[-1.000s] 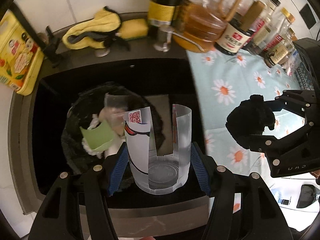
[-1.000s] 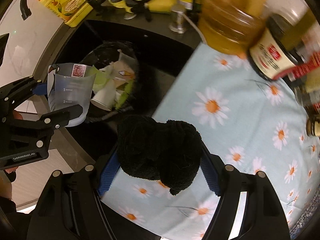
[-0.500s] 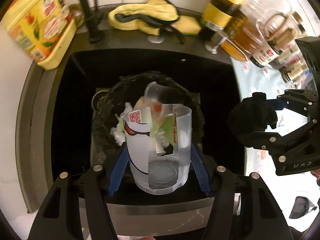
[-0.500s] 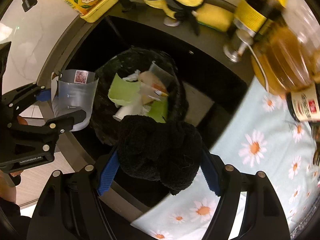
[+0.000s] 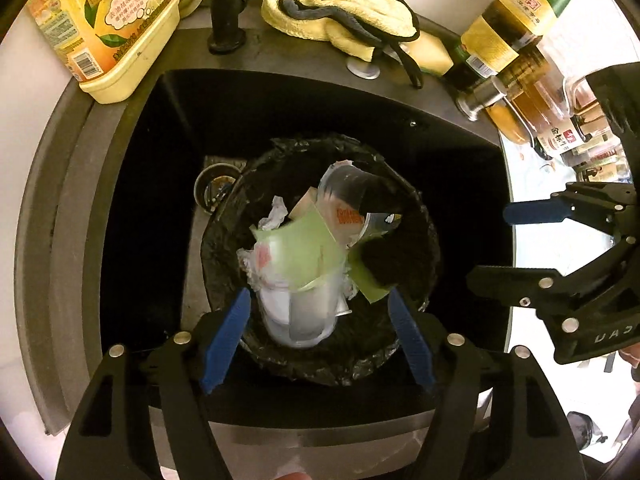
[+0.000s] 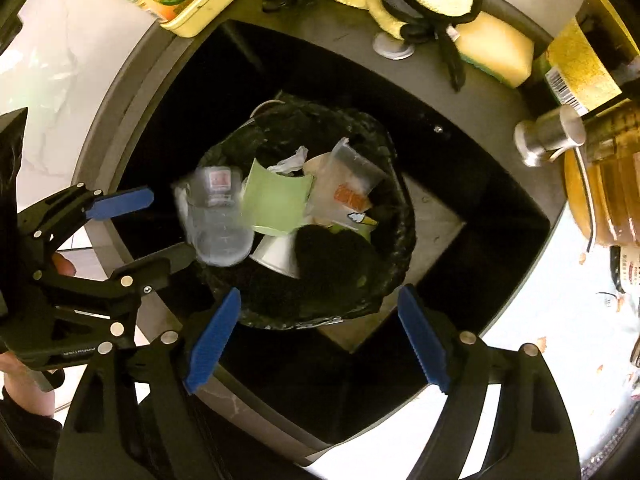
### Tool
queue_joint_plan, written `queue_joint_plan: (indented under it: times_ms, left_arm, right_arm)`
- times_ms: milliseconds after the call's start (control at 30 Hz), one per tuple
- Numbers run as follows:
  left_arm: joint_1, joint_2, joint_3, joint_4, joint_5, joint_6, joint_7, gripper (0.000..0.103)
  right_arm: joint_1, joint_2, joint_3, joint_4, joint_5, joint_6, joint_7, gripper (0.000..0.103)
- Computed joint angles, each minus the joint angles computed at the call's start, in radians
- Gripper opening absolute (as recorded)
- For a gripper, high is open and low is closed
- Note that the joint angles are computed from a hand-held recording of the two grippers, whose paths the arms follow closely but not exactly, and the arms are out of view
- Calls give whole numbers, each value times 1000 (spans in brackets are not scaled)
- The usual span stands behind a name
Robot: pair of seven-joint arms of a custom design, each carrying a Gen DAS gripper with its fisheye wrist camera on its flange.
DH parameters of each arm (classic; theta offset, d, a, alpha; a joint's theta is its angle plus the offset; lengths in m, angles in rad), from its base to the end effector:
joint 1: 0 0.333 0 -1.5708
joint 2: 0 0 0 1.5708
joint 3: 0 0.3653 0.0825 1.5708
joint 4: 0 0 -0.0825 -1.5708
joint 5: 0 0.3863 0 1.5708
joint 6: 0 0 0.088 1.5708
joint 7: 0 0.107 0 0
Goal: Collect trash
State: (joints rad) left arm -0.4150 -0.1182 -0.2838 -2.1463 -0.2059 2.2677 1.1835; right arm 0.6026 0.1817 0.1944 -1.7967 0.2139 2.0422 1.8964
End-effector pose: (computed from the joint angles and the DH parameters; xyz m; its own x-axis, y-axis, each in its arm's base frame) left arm 0.4020 -0.3515 0.5236 -0.2104 -0.9515 0.2244 -0.9721 0.1793 -0.1513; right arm 0.4369 0.4527 0.5024 0.3545 -0.9052 -0.2345 -0.9290 -0.3695 0.0220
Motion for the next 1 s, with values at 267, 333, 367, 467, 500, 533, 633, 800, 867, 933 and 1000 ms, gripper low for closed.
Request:
queue_joint_plan:
  times_ms: [267, 333, 367, 467, 500, 533, 633, 800, 867, 933, 1000]
  left_arm:
    - [-6, -10, -6, -2, 11, -7, -8, 70]
    - [-11, -19, -9, -3, 18, -14, -13, 70]
    - [-13, -25, -10, -5, 19, -15, -15, 70]
    - [-22, -42, -13, -12, 24, -24, -31, 70]
    - [-25, -50, -16, -17, 30, -25, -40, 70]
    - [-27, -55, -20, -18, 43, -27, -53, 70]
    - [-39, -83, -27, -33, 64, -21, -91, 70]
    - [-67, -143, -51, -48, 103, -26, -183, 70]
    - [-79, -162, -66, -46, 126, -32, -234, 70]
    - [-92, -180, -85, -41, 156, -39, -293, 70]
    - [-106, -195, -109, -28, 187, -50, -363, 70]
  right_arm:
    - [-8, -72, 2, -72, 9, 25, 36, 82]
    - [-10, -95, 6, -97, 19, 32, 39, 82]
    - [-12, -109, 7, -111, 27, 36, 41, 82]
    - [-17, -152, 13, -154, 46, 51, 46, 82]
    - [-19, -168, 14, -169, 53, 56, 47, 82]
    - [-21, -184, 16, -183, 57, 61, 49, 82]
    - [-28, -238, 21, -230, 50, 67, 62, 82]
    - [-43, -369, 30, -333, 50, 79, 70, 82]
    - [-51, -445, 36, -386, 43, 88, 64, 82]
    - [-59, -521, 42, -436, 42, 105, 56, 82]
    - [-68, -604, 45, -488, 46, 116, 48, 83]
